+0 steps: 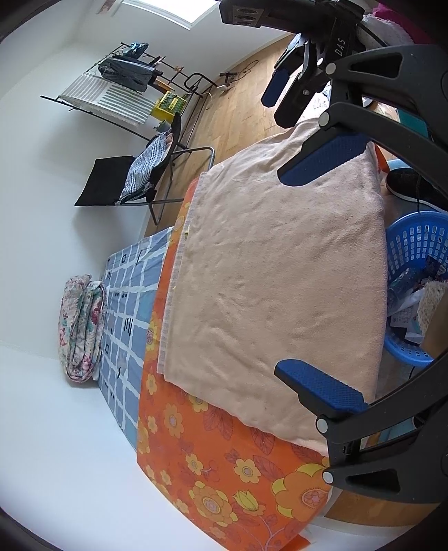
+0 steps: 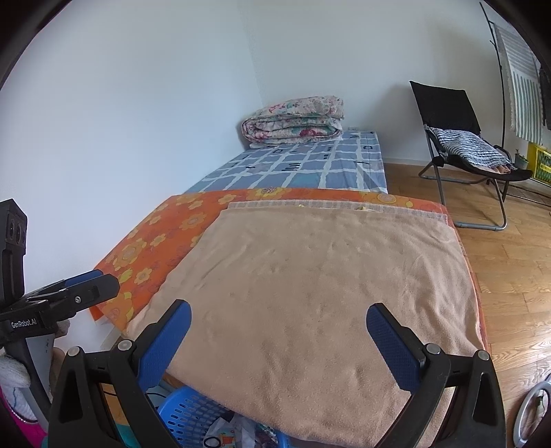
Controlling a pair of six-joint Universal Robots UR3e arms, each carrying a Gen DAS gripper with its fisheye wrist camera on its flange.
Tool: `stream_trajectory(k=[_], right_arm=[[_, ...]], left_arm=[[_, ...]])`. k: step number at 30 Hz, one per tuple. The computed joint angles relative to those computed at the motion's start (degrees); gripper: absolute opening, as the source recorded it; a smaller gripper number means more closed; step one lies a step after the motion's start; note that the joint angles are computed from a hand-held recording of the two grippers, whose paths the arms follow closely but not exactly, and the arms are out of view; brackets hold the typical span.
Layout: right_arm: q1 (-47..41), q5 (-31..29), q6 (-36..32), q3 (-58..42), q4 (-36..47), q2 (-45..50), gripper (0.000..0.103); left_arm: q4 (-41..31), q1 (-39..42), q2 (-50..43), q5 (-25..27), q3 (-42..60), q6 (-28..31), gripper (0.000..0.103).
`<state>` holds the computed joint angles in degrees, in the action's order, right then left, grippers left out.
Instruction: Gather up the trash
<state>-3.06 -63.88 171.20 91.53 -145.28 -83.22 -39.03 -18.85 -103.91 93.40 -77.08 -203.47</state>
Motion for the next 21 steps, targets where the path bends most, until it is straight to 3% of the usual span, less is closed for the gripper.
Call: stream_trajectory(k=[21], right_arm=[[0.0, -0.38, 0.41, -0.05, 0.23, 0.11, 0.103]], left_arm=[[1.01, -0.3, 0.04, 1.24, -1.03, -0.85, 0.103]])
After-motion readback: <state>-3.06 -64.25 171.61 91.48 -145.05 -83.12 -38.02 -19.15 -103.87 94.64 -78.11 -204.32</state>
